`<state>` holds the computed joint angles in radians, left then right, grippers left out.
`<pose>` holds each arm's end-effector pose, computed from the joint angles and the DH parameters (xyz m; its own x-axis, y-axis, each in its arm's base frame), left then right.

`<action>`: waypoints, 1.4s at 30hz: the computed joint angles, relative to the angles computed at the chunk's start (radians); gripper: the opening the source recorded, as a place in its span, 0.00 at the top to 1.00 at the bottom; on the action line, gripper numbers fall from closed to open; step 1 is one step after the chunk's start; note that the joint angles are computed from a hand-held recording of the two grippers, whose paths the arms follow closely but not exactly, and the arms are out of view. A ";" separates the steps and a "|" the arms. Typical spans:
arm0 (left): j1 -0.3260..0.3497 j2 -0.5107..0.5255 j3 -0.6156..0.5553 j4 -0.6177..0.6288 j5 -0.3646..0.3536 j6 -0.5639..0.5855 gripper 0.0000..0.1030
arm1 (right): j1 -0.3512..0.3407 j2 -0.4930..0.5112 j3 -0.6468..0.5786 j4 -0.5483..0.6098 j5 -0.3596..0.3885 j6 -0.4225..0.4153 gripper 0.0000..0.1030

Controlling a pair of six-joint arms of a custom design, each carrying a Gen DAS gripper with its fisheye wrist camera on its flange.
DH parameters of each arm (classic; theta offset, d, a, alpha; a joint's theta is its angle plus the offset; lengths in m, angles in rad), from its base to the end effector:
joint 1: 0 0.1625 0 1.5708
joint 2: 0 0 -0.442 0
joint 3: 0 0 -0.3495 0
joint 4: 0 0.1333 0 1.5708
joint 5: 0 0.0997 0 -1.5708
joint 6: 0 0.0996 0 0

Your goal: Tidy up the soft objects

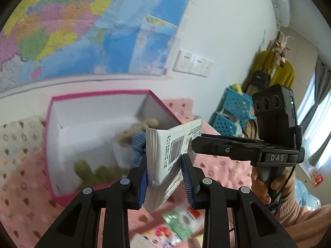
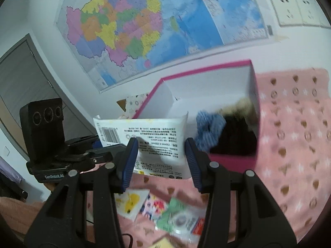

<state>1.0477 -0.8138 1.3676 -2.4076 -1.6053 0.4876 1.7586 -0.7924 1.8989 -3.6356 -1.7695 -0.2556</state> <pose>-0.2494 -0.6923 0.2322 -0.5359 0.8382 -0.1016 0.8272 0.4971 -0.2622 0.2244 -0.5722 0.1902 -0.9338 -0.1664 0.3167 -0.3550 0.5403 -0.7629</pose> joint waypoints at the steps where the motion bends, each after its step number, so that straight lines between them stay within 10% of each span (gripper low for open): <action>1: 0.002 0.008 -0.022 0.009 0.005 -0.001 0.71 | 0.001 0.004 -0.023 0.020 0.000 0.001 0.51; 24: 0.047 0.268 -0.423 0.141 0.258 -0.126 0.64 | -0.024 0.174 -0.473 0.440 -0.144 0.102 0.50; 42: 0.039 0.024 -0.042 -0.105 0.130 0.012 0.53 | 0.005 0.042 -0.148 0.157 -0.062 -0.009 0.50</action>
